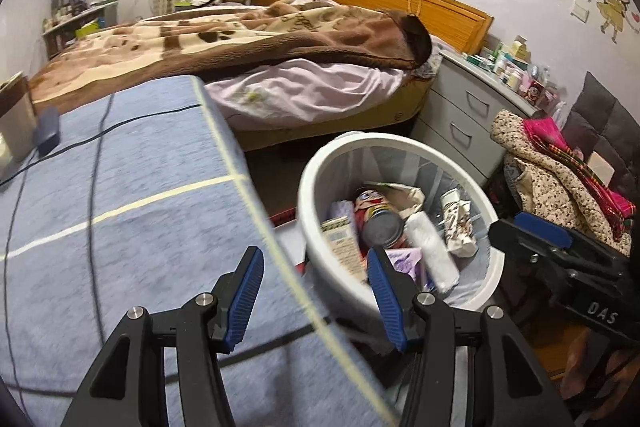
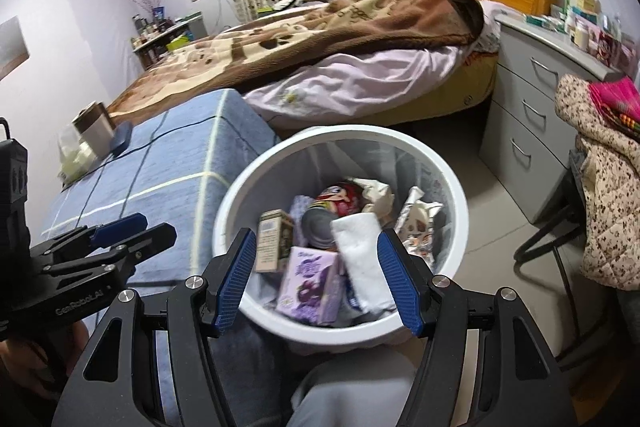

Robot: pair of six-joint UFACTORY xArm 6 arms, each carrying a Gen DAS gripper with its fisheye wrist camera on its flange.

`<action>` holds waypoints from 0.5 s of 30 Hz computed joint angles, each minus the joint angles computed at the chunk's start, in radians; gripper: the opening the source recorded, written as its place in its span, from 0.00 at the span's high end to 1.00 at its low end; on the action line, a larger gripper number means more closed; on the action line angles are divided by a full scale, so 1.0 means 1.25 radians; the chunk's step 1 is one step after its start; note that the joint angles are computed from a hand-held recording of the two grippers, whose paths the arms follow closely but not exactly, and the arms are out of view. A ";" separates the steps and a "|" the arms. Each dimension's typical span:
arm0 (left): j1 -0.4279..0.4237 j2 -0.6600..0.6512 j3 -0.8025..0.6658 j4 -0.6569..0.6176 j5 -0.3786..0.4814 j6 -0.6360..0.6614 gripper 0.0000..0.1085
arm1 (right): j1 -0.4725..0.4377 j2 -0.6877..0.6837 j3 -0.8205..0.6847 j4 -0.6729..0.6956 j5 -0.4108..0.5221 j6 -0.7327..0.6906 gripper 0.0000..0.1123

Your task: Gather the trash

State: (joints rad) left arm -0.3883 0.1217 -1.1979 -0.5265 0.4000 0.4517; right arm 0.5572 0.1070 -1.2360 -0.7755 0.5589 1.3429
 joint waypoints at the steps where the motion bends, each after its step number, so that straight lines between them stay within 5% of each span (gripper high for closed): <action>1: 0.006 -0.014 0.019 0.007 -0.006 -0.006 0.51 | 0.005 0.001 -0.002 -0.004 -0.003 -0.002 0.43; 15: 0.061 -0.192 0.239 0.097 -0.120 -0.076 0.51 | 0.066 0.024 -0.025 -0.029 -0.056 -0.034 0.43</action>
